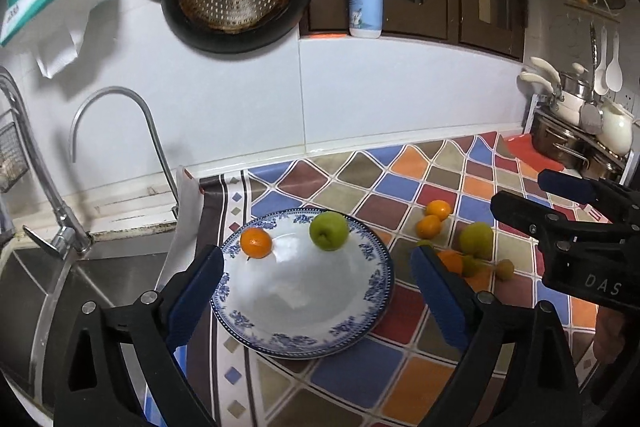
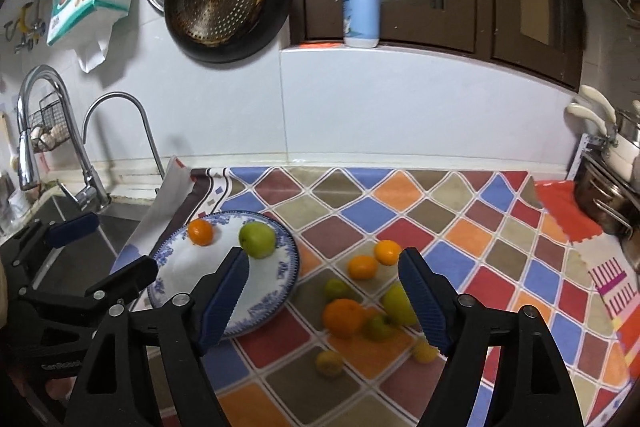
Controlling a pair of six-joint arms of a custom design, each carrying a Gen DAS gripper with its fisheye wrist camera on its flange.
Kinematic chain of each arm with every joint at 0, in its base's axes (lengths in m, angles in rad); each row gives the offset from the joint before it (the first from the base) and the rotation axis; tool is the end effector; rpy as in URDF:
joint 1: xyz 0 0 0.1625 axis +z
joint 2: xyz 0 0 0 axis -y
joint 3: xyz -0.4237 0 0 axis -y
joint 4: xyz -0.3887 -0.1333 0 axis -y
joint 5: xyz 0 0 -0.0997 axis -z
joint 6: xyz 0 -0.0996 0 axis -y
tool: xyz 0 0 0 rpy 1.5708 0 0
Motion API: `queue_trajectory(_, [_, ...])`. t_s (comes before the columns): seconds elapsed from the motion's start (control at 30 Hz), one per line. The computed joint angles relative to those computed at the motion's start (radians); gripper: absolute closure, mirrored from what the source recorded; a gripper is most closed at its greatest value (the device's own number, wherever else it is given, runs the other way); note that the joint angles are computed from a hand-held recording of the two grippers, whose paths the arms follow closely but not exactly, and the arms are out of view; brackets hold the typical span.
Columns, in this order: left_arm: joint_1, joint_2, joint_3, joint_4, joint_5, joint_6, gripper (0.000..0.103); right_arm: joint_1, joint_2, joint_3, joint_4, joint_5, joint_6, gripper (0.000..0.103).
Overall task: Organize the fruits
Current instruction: 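Lift both open grippers away from the plate toward the remaining fruits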
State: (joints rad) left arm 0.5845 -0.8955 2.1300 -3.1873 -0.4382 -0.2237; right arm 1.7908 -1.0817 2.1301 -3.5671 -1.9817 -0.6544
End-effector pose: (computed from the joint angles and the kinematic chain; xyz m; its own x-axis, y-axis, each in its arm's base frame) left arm -0.2948 -0.4631 0.1242 -0.6745 0.0499 -0.7366 0.6402 0.5364 -0.5499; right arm 0.2059 -0.4923 0.2274 -0.6885 -0.2541 0.6793 -0.6887 0.5226 -0.5026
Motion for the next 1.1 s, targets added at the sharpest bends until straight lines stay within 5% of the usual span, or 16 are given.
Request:
queue_trajectory(0.5, [-0.101,0.120,-0.084,0.191,0.103,-0.248,0.005,-0.128,-0.209,0.065,0.147,0.166,-0.123,0.025])
queue_trajectory(1.1, [-0.044,0.241,-0.207,0.261,0.047,-0.248,0.005,-0.245,-0.215,-0.015,0.354,0.239,-0.186,0.026])
